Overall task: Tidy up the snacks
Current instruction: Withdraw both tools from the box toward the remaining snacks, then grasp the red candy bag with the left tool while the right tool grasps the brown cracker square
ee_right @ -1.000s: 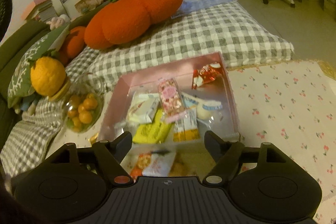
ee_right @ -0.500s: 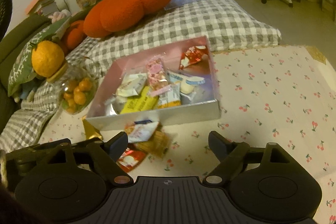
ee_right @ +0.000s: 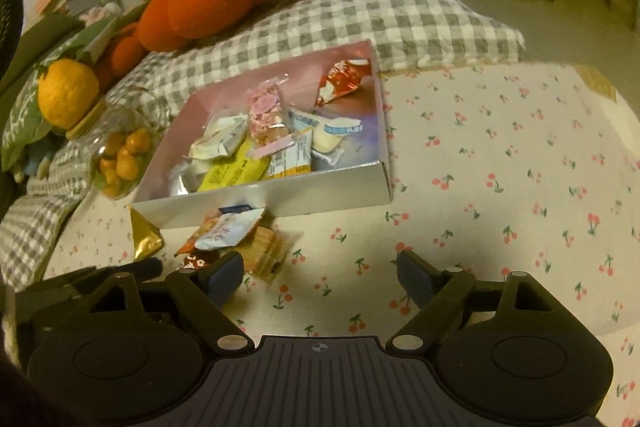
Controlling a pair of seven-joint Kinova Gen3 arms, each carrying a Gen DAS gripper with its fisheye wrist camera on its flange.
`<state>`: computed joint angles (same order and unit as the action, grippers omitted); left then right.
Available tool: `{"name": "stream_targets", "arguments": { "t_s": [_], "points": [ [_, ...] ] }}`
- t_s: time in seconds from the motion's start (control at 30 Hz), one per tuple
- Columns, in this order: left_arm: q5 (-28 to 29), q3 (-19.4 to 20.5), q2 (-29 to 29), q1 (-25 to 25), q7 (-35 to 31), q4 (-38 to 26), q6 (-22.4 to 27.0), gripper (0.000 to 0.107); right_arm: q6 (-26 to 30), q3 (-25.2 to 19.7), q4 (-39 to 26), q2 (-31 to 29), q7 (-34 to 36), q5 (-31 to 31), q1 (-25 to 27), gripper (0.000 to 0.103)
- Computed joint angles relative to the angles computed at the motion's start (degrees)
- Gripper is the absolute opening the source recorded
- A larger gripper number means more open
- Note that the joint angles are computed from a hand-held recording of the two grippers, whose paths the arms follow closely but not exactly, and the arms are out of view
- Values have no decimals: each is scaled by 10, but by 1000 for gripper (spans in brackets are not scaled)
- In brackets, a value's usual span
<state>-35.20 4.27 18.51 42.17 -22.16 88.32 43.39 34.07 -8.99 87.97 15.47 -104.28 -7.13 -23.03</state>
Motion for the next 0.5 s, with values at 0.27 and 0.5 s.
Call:
{"name": "stream_targets", "arguments": {
  "t_s": [0.27, 0.5],
  "points": [
    [21, 11, -7, -15, -44, 5, -1, 46, -20, -23, 8, 9, 99, -26, 21, 86],
    [43, 17, -26, -31, -76, 19, 14, 45, -18, -10, 4, 21, 134, 22, -17, 86]
  ]
}}
